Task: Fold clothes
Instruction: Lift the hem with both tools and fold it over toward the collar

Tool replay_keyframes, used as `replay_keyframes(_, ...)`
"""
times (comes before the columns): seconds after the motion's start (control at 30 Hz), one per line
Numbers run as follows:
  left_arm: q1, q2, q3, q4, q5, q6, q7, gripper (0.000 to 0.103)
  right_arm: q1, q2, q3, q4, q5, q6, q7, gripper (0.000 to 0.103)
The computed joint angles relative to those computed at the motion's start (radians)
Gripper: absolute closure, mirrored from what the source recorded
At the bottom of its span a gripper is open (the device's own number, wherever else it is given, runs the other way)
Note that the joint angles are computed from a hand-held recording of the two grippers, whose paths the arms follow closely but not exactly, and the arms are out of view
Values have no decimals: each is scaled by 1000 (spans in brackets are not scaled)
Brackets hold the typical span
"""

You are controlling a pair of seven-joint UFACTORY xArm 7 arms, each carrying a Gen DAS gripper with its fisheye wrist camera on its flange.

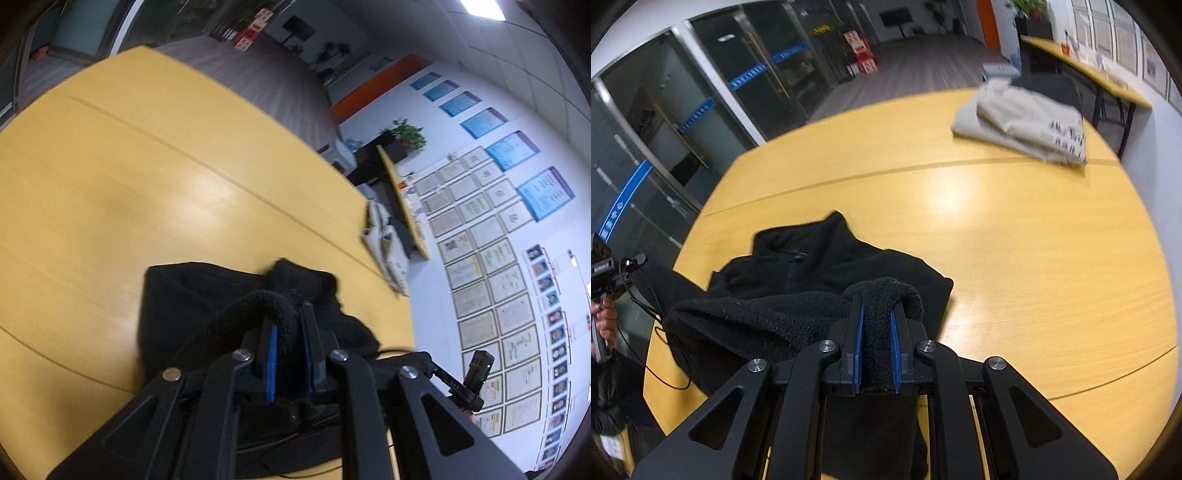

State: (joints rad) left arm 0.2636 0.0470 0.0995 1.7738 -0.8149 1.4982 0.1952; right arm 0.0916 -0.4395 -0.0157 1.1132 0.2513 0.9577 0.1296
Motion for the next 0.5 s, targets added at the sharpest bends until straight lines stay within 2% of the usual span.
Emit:
replay_keyframes(0.13, 16, 61, -5, -28, -10, -25, 25, 92, -9, 81, -4, -7, 14, -35, 21, 92)
replay_keyframes(0.5, 68, 218, -68, 21, -4, -40, 65, 91, -32, 208, 17, -1, -34, -76, 69, 91)
